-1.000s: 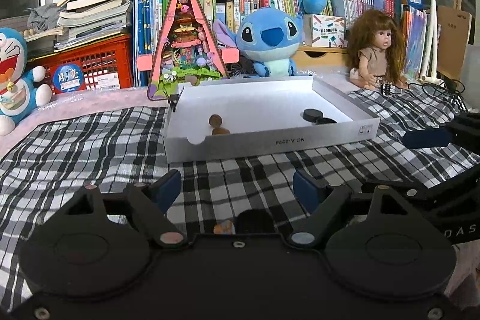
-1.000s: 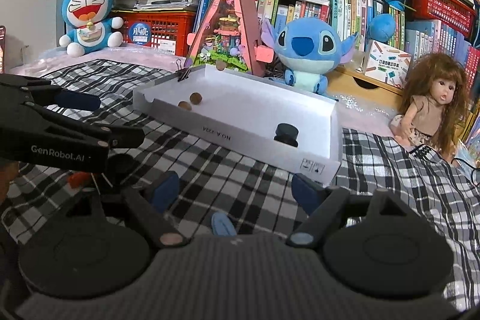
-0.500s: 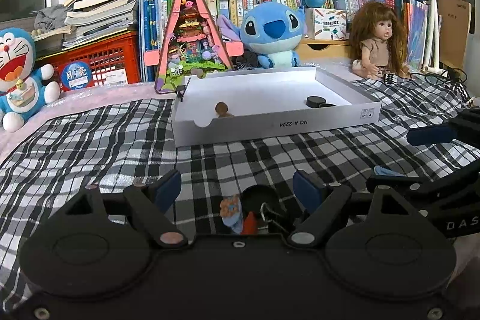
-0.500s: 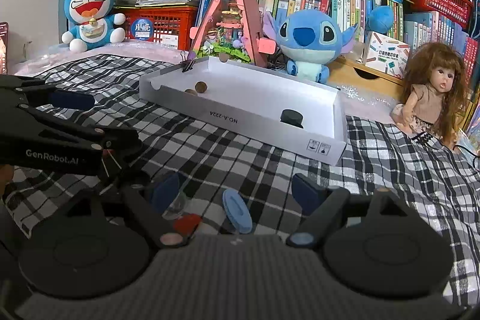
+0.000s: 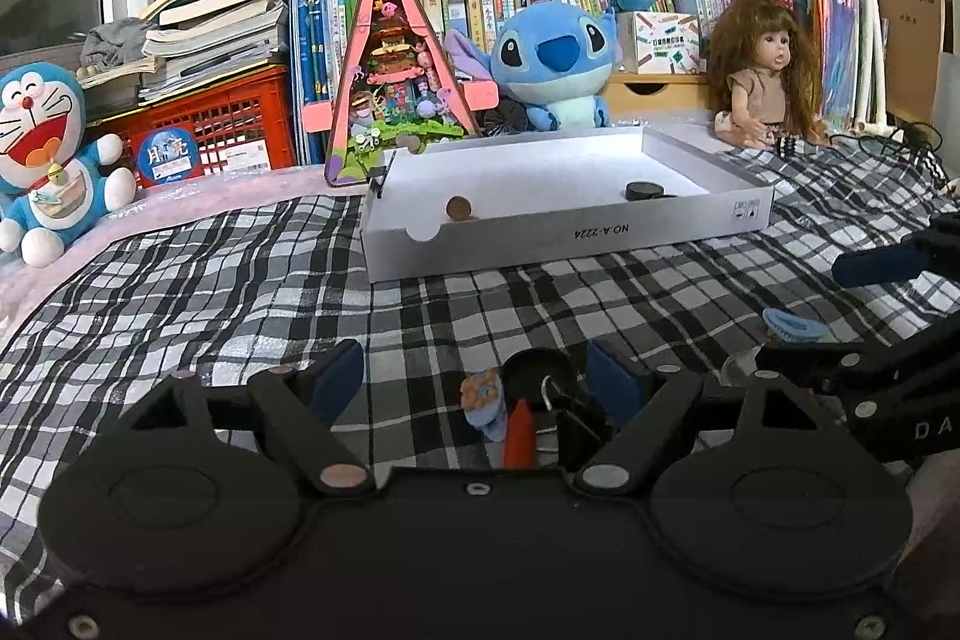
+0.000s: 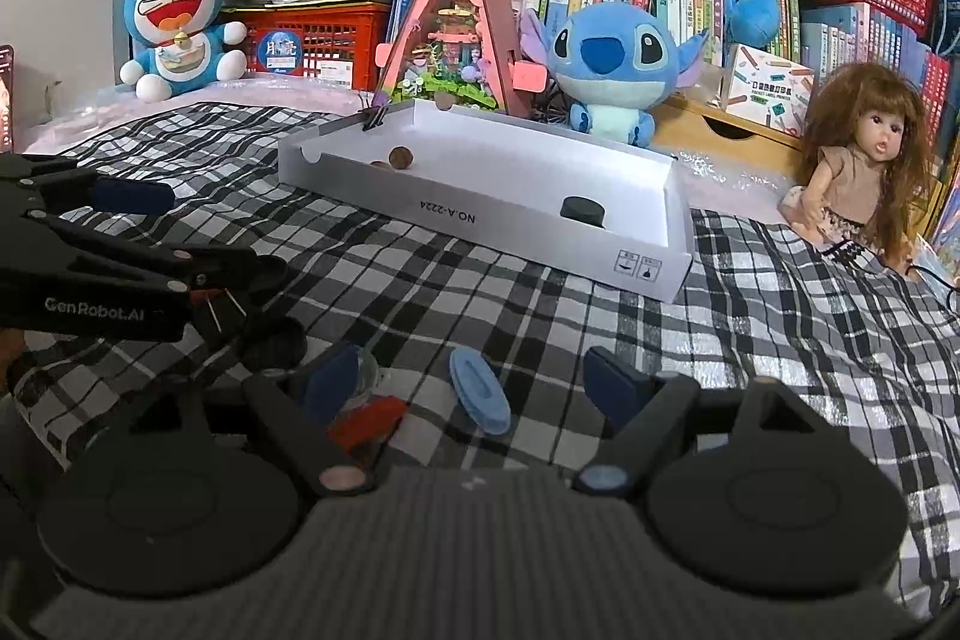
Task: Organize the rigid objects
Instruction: 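Move the left tool to the red stick while the right tool approaches the blue oval piece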
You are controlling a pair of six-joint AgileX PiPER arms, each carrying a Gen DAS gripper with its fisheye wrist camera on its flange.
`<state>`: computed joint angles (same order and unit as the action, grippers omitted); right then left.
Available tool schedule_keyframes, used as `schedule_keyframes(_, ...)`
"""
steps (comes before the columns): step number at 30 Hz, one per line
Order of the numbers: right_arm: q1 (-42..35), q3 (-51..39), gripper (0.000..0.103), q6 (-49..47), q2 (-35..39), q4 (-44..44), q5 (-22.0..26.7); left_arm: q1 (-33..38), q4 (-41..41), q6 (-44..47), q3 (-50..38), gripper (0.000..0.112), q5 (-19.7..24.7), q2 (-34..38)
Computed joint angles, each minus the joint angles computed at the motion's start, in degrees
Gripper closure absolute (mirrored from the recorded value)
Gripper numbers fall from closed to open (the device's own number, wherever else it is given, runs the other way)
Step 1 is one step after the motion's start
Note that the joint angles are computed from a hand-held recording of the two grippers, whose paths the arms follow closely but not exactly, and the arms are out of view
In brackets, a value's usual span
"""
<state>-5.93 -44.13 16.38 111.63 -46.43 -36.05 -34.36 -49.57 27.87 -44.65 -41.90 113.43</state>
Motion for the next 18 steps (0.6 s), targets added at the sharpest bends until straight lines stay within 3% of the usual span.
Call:
schedule_keyframes(12,0.19,1.07,0.014,-3.22,0.58,3.28,-0.72,1.27,2.52,-3.92,2.00,0.039,1.16,-1.01)
schedule_keyframes(18,0.36,0.82,0.014,-2.86,0.87,3.23,-0.35,1.84,5.74,-7.63,3.34,0.048,1.24,-1.33)
